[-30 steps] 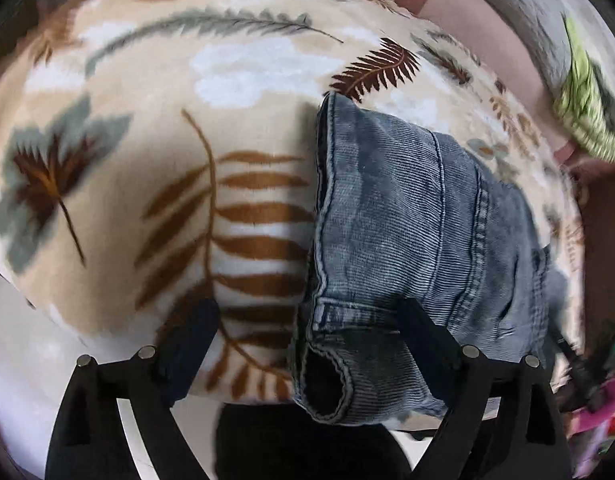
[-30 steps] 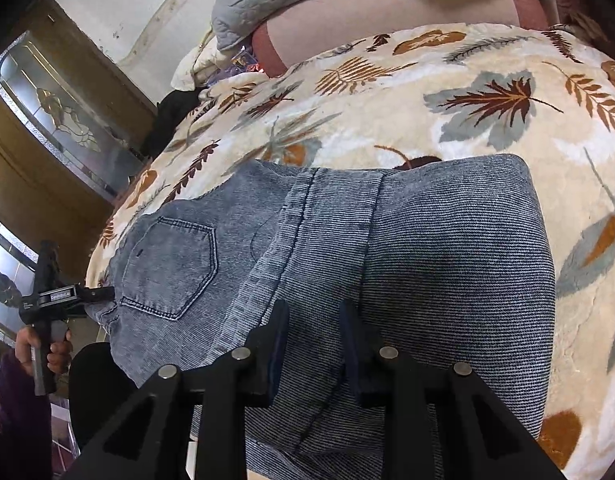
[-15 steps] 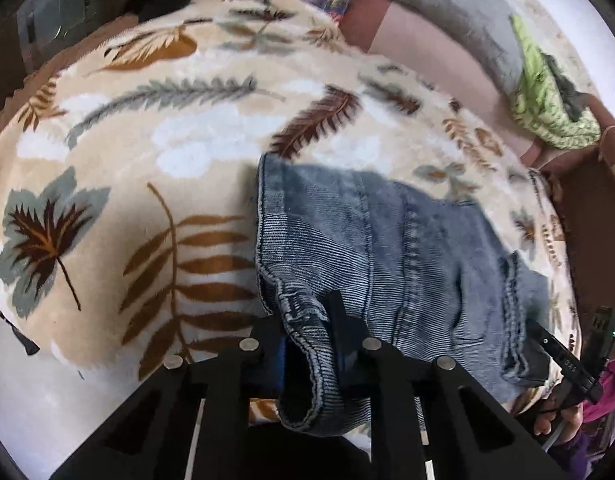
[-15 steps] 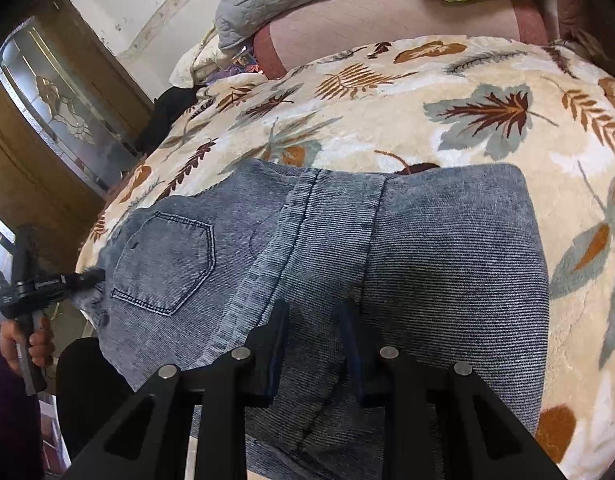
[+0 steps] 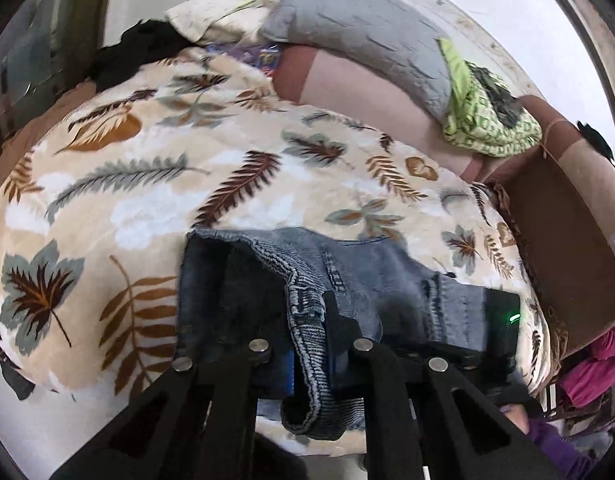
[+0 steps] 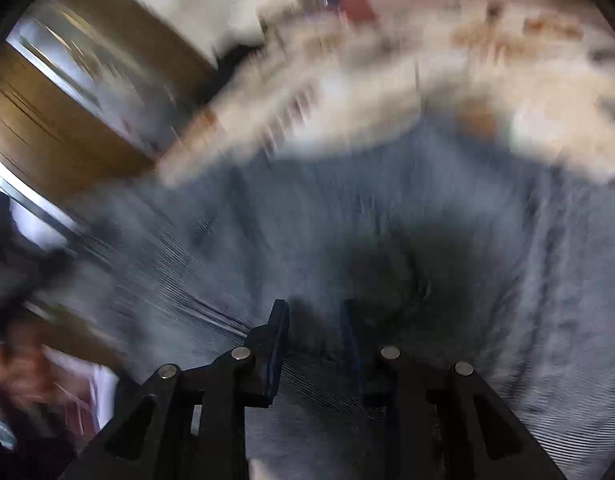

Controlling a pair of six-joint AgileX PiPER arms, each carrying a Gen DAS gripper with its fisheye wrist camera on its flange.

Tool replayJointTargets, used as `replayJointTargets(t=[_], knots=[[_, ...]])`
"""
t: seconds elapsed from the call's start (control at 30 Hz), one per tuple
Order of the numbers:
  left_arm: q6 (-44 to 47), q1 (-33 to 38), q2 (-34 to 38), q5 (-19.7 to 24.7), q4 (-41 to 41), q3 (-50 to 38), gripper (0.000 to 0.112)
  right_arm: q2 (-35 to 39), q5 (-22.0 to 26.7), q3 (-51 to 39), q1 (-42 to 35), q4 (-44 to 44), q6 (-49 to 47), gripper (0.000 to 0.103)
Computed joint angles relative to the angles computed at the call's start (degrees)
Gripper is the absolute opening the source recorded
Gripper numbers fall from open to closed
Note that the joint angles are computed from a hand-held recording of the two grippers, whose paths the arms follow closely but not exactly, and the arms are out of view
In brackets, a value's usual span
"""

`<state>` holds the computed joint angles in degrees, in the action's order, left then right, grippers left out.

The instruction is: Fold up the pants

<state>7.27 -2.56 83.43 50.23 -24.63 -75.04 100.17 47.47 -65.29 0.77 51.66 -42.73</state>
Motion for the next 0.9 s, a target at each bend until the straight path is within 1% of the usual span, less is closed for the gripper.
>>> replayJointTargets(t=[0.03,0.07,0.1,0.13,0.2,0.27,0.33,0.37,0.4,0.43,0.47,0.5,0.53,0.6,0.63,0.7,0.73,0.8,0.83,0.87,0.9], knots=[[-1.2,-1.8,-0.06,0.23,1.61,-1.11,0.011,-0.53,0.31,1.21,-0.91,2.36,-1.61,0.031],[-1.98,-2.94,-0.22,0.3,2.72,-1.64,0.011,-0.07,2.91,0.62,-2.31,3.14,-1.04,0.03],[-3.02,-4.52,-0.18,0.62,4.22,-2.66,0.011,0.41,7.05,0.21,-5.18,5.14,-1.86,0.03],[-4.24,-6.42,0.17,1.14,5.77,-4.19,0.011,0.17,8.9,0.55,-7.4,6.51,-3.34,0.03],[-5.94,-9.18,0.78,1.84,8.04,-6.52,0.011,-2.06,9.42,2.8,-11.42,8.2,-6.2,0.03],[-8.65,-13.22,1.93,3.02,12.9,-10.03,0.011,-3.66,11.66,4.43,-15.98,9.37,-9.36,0.03],[-11.88,-14.88,3.02,4.88,17.63,-12.39,0.011,-6.03,12.64,6.38,-20.15,9.33,-12.66,0.031],[-13.48,-14.58,3.51,5.92,18.85,-13.1,0.012,-6.56,13.14,6.79,-21.55,9.3,-13.56,0.037],[-14.4,-12.92,3.76,7.07,19.28,-12.98,0.015,-7.26,13.89,7.89,-23.91,9.88,-15.49,0.041],[-14.98,-11.52,3.46,7.3,19.8,-12.08,0.016,-7.34,14.6,8.36,-25.58,10.48,-16.77,0.047],[-15.9,-9.28,2.49,7.03,20.61,-10.02,0.016,-6.96,15.7,8.34,-27.23,11.12,-17.53,0.049],[-15.76,-7.7,1.75,6.91,20.43,-8.46,0.017,-6.64,16.84,8.53,-28.52,11.48,-17.97,0.049],[-15.23,-4.51,0.62,7.05,20.31,-5.93,0.017,-6.1,17.33,8.42,-28.95,11.79,-17.99,0.049],[-14.64,-0.28,-0.55,6.89,20.08,-2.82,0.019,-6.14,16.72,8.61,-28.24,12.14,-18.75,0.049],[-12.42,3.44,-0.44,7.42,17.77,-1.54,0.023,-5.96,16.56,8.46,-27.62,12.11,-19.06,0.049],[-10.85,7.82,0.13,7.41,14.89,0.13,0.045,-5.93,17.14,8.9,-27.08,12.05,-19.32,0.049],[-10.15,9.35,0.3,6.9,13.35,0.93,0.05,-5.89,17.02,9.18,-26.41,12.14,-19.45,0.049],[-6.08,11.34,1.01,5.8,8.49,2.38,0.068,-6.5,16.51,10.29,-25.4,11.92,-20.28,0.049],[-3.79,11.9,1.83,5.01,6.12,3.11,0.073,-6.55,16.46,10.55,-24.83,11.82,-20.67,0.049],[-2.93,11.67,2.73,4.23,5.38,3.51,0.078,-6.67,16.61,10.95,-24.52,11.72,-21.14,0.049],[-2.53,11.35,4.11,3.71,5.26,3.51,0.078,-6.66,16.54,11.09,-24.17,11.57,-21.41,0.049]])
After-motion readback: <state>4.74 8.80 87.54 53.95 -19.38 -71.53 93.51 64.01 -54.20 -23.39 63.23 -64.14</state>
